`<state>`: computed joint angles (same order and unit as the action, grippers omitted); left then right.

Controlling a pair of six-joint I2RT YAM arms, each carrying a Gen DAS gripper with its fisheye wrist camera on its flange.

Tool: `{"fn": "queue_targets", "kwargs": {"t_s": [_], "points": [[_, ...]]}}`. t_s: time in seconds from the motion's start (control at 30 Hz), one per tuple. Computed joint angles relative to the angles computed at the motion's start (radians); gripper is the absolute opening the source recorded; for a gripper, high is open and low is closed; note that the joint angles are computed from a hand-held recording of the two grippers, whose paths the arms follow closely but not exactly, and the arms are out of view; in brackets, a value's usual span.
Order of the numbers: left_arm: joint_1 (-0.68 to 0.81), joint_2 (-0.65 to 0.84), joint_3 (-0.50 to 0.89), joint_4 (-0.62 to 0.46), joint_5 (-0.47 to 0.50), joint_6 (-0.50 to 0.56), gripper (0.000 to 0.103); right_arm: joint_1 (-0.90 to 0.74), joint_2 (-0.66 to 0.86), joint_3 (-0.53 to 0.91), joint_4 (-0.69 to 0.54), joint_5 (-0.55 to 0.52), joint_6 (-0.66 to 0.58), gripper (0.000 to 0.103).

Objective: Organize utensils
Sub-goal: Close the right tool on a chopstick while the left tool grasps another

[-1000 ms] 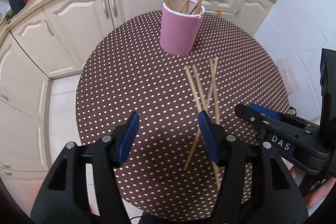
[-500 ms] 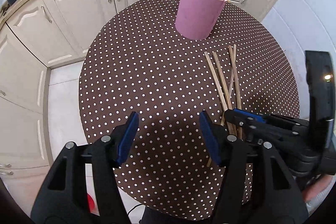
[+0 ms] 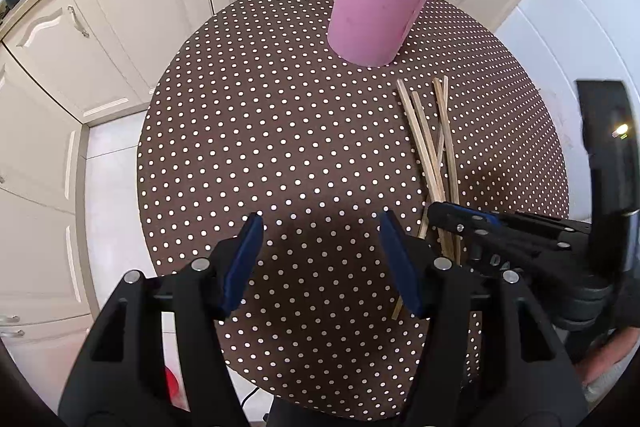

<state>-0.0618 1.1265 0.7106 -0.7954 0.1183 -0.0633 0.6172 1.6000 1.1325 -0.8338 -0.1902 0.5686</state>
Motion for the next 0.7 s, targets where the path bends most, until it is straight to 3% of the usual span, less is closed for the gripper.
{"fn": "queue_targets", "kwargs": {"t_s": [0.4,0.6,0.7], "points": [[-0.162,0.063,0.026,0.043,0.012,-0.133,0.06,-0.152,-0.198,-0.056,-0.075,0.014,-0.002,0.006],[-0.227,0.237,0.093,0.088,0.055,-0.267,0.06,-0.293,-0.266,-0.151,-0.08,-0.036,-0.08,0.006],[-0.264,0.302,0.128,0.092,0.06,-0.342,0.06,-0.396,-0.259,-0.16,-0.108,-0.095,-0.178,0.006]]}}
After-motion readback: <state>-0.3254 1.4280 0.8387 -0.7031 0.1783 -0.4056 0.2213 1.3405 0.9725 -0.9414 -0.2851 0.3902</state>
